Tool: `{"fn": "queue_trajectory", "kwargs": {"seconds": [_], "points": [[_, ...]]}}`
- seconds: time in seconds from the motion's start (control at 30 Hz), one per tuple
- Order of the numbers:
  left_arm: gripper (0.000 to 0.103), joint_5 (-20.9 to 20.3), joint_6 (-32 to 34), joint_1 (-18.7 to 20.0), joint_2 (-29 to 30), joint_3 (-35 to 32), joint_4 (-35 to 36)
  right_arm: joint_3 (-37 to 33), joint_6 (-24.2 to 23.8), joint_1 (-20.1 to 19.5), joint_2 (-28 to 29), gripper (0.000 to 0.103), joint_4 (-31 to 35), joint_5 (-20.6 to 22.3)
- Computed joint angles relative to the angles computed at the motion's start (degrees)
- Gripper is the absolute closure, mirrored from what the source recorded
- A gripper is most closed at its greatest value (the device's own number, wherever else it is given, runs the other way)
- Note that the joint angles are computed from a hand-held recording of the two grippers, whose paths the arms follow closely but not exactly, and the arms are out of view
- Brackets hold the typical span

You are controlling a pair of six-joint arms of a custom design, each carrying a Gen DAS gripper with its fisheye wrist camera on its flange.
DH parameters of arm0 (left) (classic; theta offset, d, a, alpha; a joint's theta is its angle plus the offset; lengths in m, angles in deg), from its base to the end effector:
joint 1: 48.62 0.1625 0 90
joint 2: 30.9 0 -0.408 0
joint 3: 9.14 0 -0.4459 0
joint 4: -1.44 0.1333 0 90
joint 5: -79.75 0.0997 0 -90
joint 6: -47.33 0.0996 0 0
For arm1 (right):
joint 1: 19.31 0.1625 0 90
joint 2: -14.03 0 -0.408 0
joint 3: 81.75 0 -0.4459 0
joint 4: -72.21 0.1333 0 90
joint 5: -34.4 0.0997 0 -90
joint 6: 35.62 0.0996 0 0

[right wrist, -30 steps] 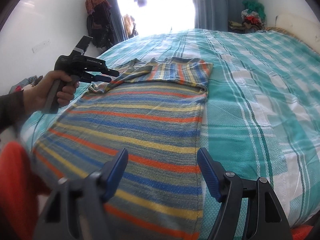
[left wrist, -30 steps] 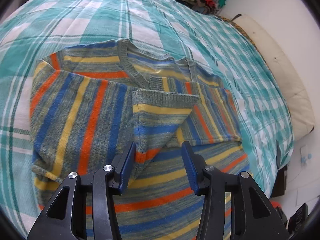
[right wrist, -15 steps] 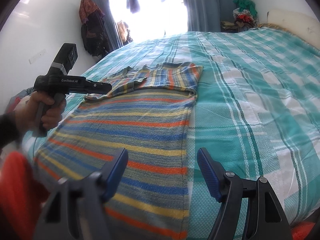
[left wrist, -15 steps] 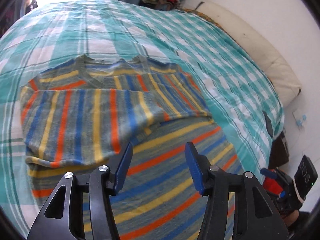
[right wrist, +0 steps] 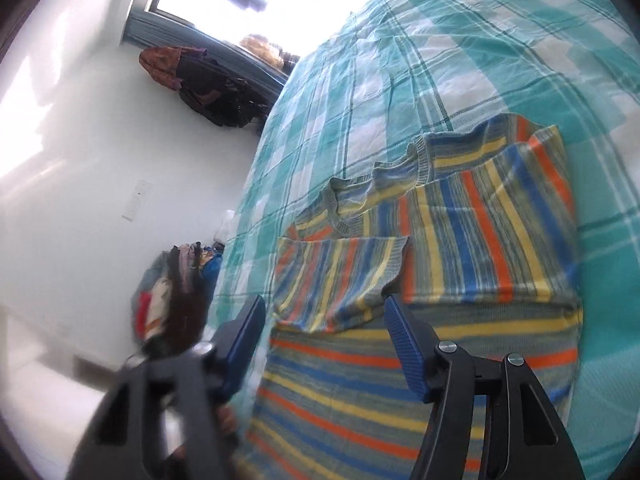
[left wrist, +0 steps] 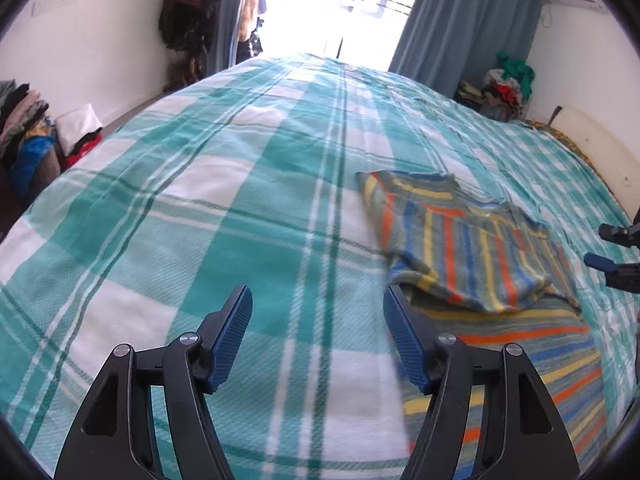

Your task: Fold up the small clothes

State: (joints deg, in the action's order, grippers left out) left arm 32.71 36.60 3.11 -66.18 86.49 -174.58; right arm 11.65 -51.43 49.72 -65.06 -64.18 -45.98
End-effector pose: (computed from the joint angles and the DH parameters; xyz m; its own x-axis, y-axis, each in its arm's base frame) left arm -0.2602 -0.6546 -0.0119 -0.8481 0.0859 -0.5228 0.4075 0.7365 -0.5400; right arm -0.0911 -0.6568 0.4227 -0.9990 0.0442 0.0085 0.0323 0.8348 -0.5496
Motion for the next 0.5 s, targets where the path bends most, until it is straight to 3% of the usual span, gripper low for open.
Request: {"fn": "queue_trajectory", "kwargs": {"seconds": [0.1, 0.17, 0.27, 0.3, 0.33, 0.43, 0.5], "points": [[0.035, -4.1, -4.6, 3.0, -2.5, 3.9, -2.1, -9.1, 2.1, 1.4, 9.5, 0.059, 3.3, -7.6], [0.035, -8.0, -5.1, 4.3, -3.2, 5.3, -6.6, -11.8, 4.9, 1.3, 12.9, 0.06, 4.0, -10.9], [0.033, -8.2, -4.8, 4.3, -2.5, 4.6, -6.3, -13.3, 5.3, 0.7, 15.4, 0.067, 3.0, -10.1], [0.032, -7.8, -4.4, 4.2, -2.2, 4.4, -6.2, -13.9, 5.0, 0.8, 16.1, 0.087, 2.9, -10.4], [0.031, -7.6, -4.1, 4.1, -2.1, 4.3, -6.1, -14.6, 4.3, 1.3, 16.8, 0.1, 2.4, -11.7], [0.03, -7.6, -3.6, 4.1, -2.2, 4.5, -6.6, -12.5, -2.0, 2.6, 15.8, 0.1, -6.9, -10.7], [0.03, -7.5, -3.5, 4.2, -2.2, 4.5, -6.5, -12.0, -5.2, 3.5, 16.2, 0.098, -12.3, -12.8]]}}
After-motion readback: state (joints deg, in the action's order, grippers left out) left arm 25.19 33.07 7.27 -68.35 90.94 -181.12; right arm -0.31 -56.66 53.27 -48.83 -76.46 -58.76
